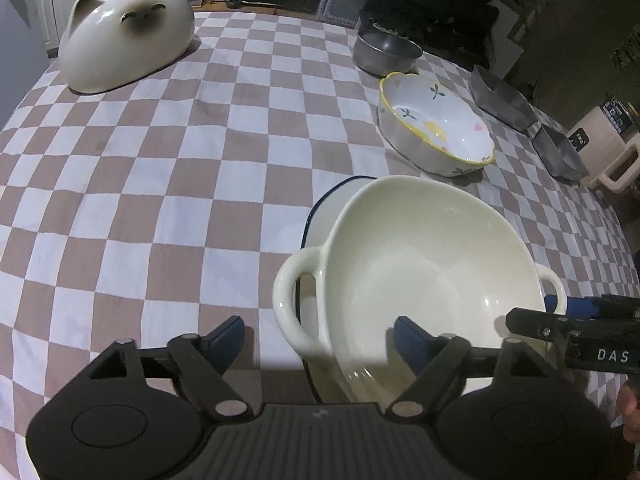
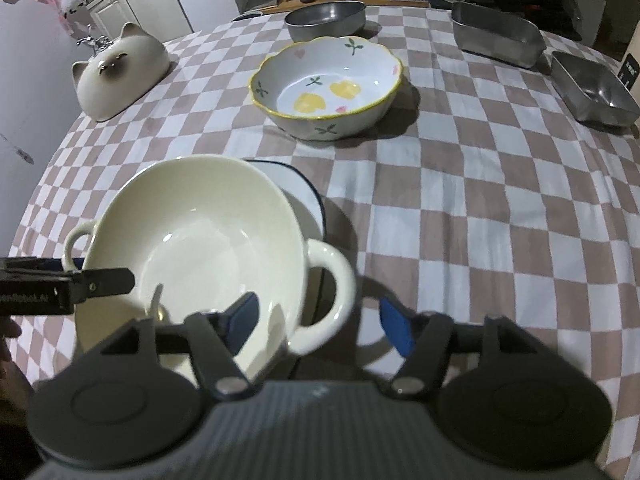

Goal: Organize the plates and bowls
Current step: 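Open both grippers to release the cream bowl rim, then move both grippers to the yellow-rimmed floral bowl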

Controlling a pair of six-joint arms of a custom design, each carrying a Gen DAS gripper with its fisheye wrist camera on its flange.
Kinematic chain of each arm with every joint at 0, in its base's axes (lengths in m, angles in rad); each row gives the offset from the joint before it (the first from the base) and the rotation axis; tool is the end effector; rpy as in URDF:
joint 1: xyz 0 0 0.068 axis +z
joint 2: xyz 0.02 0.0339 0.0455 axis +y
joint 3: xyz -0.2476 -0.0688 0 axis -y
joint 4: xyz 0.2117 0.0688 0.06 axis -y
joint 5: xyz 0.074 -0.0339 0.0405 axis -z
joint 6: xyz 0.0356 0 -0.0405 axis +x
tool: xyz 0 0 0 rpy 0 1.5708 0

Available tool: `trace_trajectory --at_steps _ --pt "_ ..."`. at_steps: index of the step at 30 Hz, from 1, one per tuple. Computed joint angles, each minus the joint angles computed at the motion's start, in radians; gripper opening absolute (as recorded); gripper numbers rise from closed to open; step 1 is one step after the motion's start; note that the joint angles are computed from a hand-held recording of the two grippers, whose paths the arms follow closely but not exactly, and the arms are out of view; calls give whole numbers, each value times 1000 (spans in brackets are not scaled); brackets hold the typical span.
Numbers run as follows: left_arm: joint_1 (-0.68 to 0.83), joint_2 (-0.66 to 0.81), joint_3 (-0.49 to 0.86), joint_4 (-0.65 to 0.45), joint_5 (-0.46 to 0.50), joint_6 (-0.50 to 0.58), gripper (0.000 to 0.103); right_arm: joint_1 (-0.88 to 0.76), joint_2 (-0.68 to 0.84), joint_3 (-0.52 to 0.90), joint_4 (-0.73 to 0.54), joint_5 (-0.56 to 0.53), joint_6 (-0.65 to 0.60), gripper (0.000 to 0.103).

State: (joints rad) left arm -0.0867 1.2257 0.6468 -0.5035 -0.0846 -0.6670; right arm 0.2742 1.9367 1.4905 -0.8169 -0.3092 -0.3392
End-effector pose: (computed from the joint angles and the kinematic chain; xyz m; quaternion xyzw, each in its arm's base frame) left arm 0.1972 -0.0141 0.1842 -0.2872 0.9260 -0.0507 0.2397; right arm 0.3418 0.1074 0.2046 -0.3173 0.9237 0.1472 0.1563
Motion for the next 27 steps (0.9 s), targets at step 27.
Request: trace_trajectory --at_steps 27 --pt "-170 -26 97 -113 -153 -112 103 -116 -112 -95 112 -83 15 103"
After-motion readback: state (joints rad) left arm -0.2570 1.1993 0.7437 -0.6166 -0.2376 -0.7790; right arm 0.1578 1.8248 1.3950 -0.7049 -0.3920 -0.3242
